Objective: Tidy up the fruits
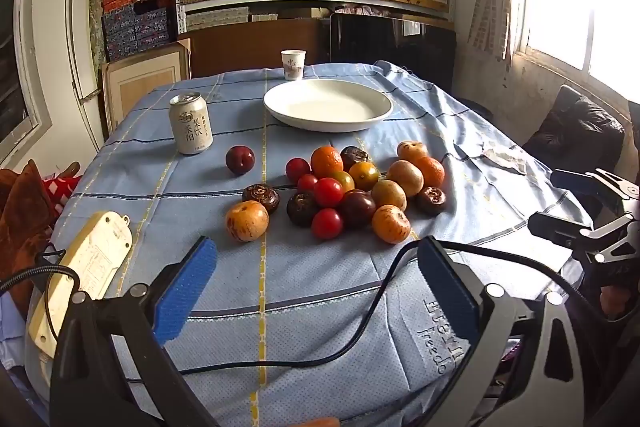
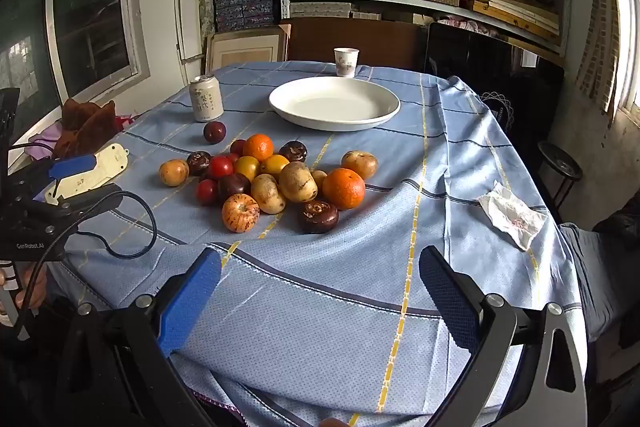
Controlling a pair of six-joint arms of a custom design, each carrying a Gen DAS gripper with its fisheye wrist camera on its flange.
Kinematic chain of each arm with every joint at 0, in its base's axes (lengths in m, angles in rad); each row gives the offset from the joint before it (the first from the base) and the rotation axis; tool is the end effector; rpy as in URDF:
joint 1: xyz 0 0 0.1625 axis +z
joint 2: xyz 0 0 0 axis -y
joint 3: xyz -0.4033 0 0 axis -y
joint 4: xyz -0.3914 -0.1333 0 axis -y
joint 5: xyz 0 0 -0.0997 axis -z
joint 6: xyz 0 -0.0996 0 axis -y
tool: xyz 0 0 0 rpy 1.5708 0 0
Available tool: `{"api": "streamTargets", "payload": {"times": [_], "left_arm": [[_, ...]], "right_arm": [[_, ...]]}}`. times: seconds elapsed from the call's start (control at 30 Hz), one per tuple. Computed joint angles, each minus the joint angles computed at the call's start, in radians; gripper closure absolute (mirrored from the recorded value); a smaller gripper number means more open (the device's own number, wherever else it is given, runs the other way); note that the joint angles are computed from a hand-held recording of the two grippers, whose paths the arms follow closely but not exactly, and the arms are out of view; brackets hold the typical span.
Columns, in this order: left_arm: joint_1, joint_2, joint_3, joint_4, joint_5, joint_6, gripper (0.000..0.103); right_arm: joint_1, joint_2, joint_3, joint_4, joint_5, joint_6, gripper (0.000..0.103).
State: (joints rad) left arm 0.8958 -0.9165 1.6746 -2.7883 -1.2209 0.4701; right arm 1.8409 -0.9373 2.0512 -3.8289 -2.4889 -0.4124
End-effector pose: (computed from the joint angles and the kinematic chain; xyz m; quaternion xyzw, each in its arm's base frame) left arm -0.2820 -0.6203 0.1737 0.4862 0.8274 -0.2404 0.1457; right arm 0.1877 -0.4749 0.2020 0.0262 -0.7905 0.4576 0.4061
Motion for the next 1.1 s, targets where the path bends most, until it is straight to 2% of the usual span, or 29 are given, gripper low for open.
{"api": "streamTargets", "payload": {"times": [1.1], "left_arm": [[0.003,0.009,-0.003,0.002,0.012,0.009,0.004]], "right_arm": [[0.001,0.005,-0.003,0.012,-0.004,0.013,0.003]]}}
